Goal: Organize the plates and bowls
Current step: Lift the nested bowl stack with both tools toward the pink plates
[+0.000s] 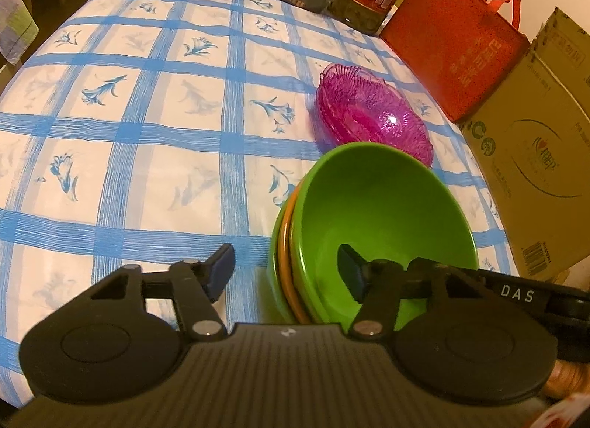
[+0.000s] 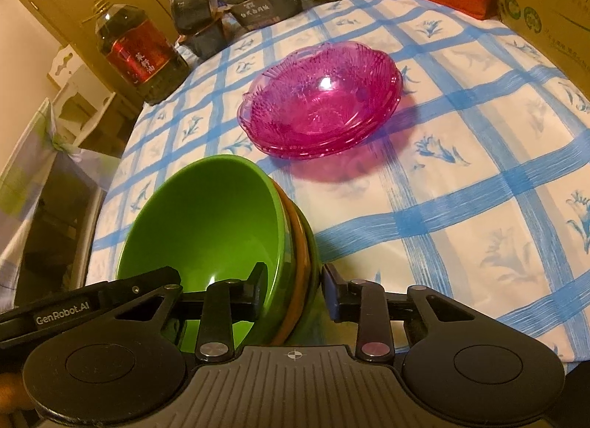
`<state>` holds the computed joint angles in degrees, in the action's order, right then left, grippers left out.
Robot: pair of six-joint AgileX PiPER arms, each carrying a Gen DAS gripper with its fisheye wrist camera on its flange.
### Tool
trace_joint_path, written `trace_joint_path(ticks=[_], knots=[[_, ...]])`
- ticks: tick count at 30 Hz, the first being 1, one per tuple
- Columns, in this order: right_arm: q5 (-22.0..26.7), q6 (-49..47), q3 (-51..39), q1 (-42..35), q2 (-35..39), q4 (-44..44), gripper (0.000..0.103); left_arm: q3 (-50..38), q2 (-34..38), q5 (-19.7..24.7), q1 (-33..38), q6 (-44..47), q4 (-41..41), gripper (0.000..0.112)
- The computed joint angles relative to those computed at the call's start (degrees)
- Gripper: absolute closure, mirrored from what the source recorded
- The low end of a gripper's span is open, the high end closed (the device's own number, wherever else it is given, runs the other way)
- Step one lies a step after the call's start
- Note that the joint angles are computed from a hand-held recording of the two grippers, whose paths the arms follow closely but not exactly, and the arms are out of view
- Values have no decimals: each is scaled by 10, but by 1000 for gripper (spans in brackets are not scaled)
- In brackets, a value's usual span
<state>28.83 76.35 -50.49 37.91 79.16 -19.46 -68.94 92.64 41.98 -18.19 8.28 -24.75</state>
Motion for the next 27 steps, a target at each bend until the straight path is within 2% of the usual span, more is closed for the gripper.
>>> trace_joint_path(ticks=[5,16,27], knots=[[-7,-26,0,-6,9,23,71,-3,6,3,-1,-1,5,71],[-2,-27,-5,1,17,21,72,-12,20,18,4,16,-14,89],[20,-11,-11,11,12,12,74,-3,3,14,-14,-7,20,91]])
